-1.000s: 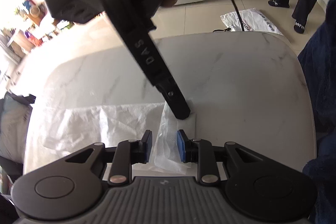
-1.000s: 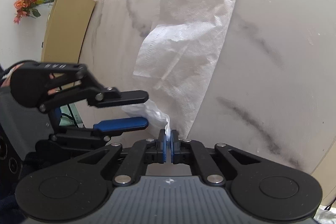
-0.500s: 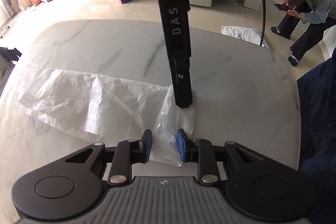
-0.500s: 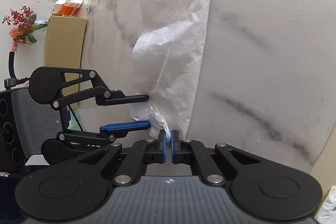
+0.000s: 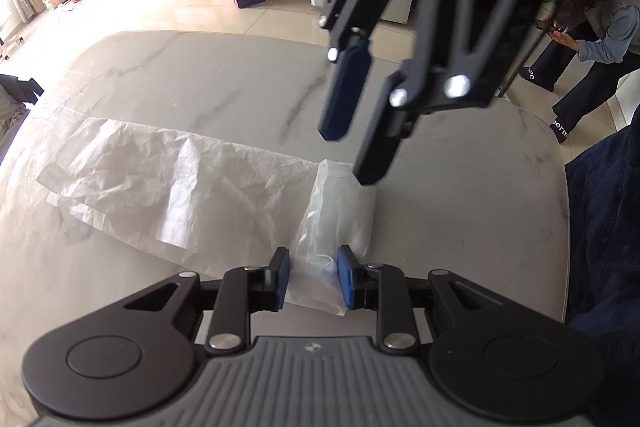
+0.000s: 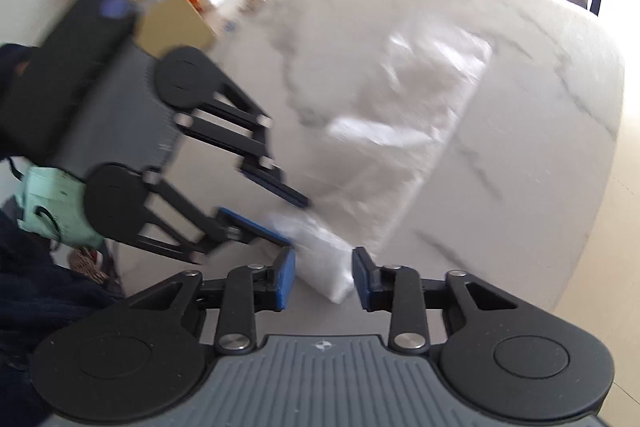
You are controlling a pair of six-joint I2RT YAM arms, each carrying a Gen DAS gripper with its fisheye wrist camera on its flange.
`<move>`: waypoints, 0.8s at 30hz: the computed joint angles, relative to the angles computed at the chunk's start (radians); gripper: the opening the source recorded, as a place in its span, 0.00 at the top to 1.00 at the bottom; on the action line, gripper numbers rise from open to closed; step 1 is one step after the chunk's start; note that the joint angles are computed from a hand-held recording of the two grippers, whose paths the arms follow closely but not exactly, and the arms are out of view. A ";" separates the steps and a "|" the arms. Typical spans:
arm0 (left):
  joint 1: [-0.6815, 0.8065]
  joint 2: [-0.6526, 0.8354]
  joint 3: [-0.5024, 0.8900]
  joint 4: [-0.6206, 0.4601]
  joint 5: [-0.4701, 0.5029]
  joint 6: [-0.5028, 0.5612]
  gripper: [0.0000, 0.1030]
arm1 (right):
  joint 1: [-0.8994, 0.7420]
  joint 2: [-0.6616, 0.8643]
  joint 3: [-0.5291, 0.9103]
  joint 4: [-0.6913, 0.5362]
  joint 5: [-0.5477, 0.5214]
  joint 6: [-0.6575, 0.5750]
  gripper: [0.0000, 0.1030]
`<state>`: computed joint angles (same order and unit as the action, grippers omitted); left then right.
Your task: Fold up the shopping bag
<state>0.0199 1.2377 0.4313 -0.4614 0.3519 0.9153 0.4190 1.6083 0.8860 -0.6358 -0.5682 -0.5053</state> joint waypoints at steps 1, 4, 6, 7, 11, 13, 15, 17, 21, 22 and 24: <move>-0.007 -0.001 -0.004 0.005 -0.002 -0.006 0.74 | 0.021 -0.009 -0.016 0.019 0.011 0.003 0.92; 0.002 0.006 -0.001 0.006 0.001 0.004 0.74 | 0.123 0.023 -0.038 0.131 0.078 0.098 0.92; 0.001 0.006 0.000 0.007 0.000 0.005 0.74 | 0.162 0.056 -0.042 0.192 0.125 0.155 0.92; 0.000 0.005 -0.001 0.009 -0.002 0.004 0.74 | 0.167 0.069 -0.040 0.202 0.142 0.171 0.92; 0.006 0.005 -0.003 0.010 -0.002 -0.004 0.74 | 0.155 0.122 -0.018 0.202 0.160 0.233 1.00; 0.017 0.011 0.002 0.004 0.000 -0.016 0.73 | 0.143 0.142 0.003 0.186 0.151 0.262 1.00; 0.035 0.025 0.017 -0.007 0.001 -0.037 0.71 | 0.151 0.155 0.024 0.166 0.161 0.267 1.00; 0.066 0.027 0.024 -0.011 -0.015 -0.060 0.68 | 0.157 0.166 0.044 0.149 0.170 0.274 1.00; 0.061 -0.033 0.004 -0.013 -0.096 -0.059 0.69 | 0.143 0.195 0.072 0.123 0.150 0.317 1.00; 0.040 -0.070 -0.011 -0.012 -0.129 -0.043 0.69 | 0.137 0.204 0.088 0.102 0.143 0.325 1.00; 0.009 -0.199 -0.049 -0.027 -0.156 -0.001 0.69 | 0.124 0.243 0.145 0.040 0.127 0.346 1.00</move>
